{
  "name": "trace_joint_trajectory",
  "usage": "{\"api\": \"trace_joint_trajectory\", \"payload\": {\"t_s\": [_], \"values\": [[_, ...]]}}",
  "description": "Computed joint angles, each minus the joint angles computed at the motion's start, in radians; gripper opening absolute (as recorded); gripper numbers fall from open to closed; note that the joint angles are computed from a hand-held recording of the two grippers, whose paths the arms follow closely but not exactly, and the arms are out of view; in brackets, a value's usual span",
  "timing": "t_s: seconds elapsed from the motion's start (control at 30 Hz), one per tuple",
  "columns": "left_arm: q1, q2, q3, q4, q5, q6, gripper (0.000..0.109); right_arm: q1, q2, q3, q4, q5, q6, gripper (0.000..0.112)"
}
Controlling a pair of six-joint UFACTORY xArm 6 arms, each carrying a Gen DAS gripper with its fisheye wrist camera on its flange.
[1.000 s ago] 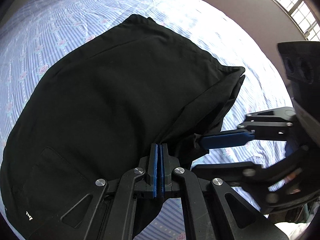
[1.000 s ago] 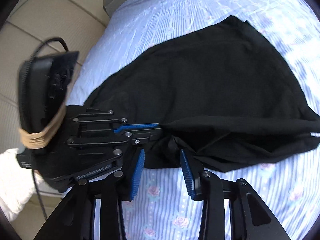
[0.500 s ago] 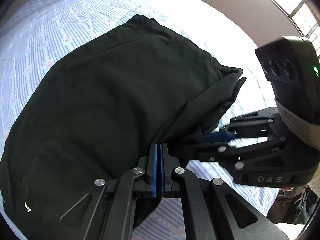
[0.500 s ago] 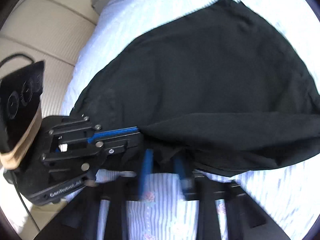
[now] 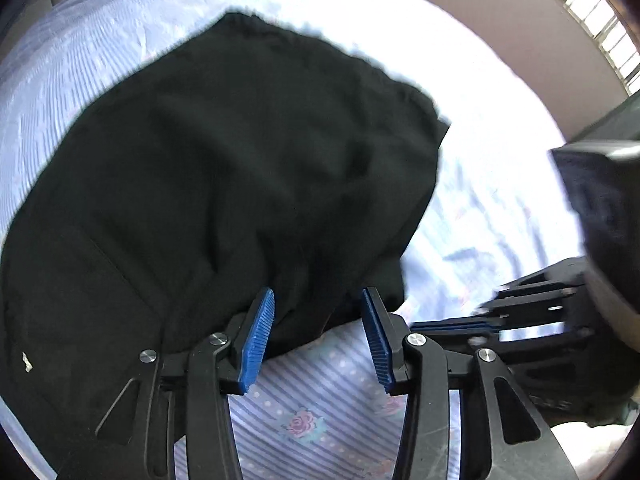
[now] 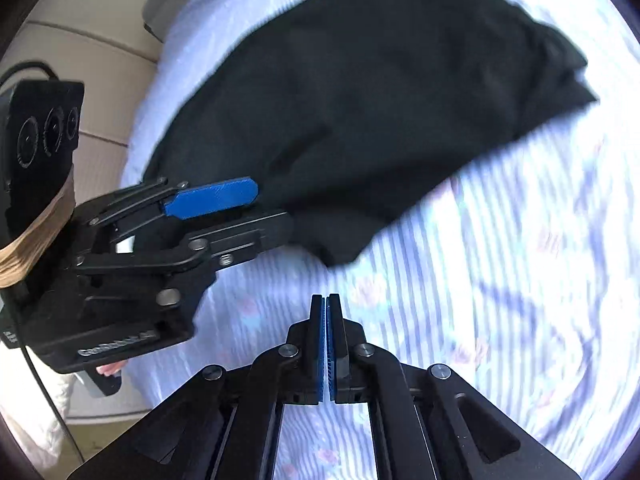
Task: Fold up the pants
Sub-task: 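Open both tools and release the folded pants onto the bed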
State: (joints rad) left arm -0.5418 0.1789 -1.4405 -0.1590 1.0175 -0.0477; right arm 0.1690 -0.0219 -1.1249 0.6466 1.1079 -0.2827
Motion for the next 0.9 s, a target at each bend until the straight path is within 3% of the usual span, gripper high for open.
{"api": "trace_joint_trajectory", "payload": {"t_s": [0.23, 0.3, 0.33, 0.37, 0.5, 0.57, 0.67, 0.8, 0.9], "values": [[-0.005, -0.031, 0.049, 0.054, 0.016, -0.109, 0.045, -0.054, -0.067, 0.017, -0.089, 0.002, 0.107, 0.007], [-0.001, -0.121, 0.126, 0.071, -0.019, -0.187, 0.047, -0.051, -0.080, -0.001, -0.135, -0.009, 0.143, 0.019], [0.000, -0.175, 0.165, 0.093, -0.035, -0.253, 0.052, -0.049, -0.084, -0.018, -0.167, -0.010, 0.160, 0.036], [0.000, -0.208, 0.186, 0.110, -0.042, -0.296, 0.057, -0.043, -0.091, -0.034, -0.207, -0.014, 0.187, 0.045], [0.022, -0.449, 0.355, 0.221, -0.039, -0.544, 0.062, 0.005, -0.088, -0.121, -0.283, 0.006, 0.236, 0.054], [0.055, -0.583, 0.442, 0.277, 0.024, -0.659, 0.063, 0.053, -0.076, -0.162, -0.297, 0.016, 0.265, 0.055], [0.148, -0.737, 0.549, 0.269, 0.102, -0.719, 0.063, 0.132, -0.043, -0.223, -0.305, 0.051, 0.307, 0.056], [0.305, -0.906, 0.683, 0.217, 0.120, -0.689, 0.062, 0.258, -0.006, -0.286, -0.318, 0.089, 0.363, 0.056], [0.437, -0.929, 0.736, 0.116, 0.065, -0.578, 0.062, 0.349, 0.044, -0.342, -0.346, 0.095, 0.404, 0.056]]}}
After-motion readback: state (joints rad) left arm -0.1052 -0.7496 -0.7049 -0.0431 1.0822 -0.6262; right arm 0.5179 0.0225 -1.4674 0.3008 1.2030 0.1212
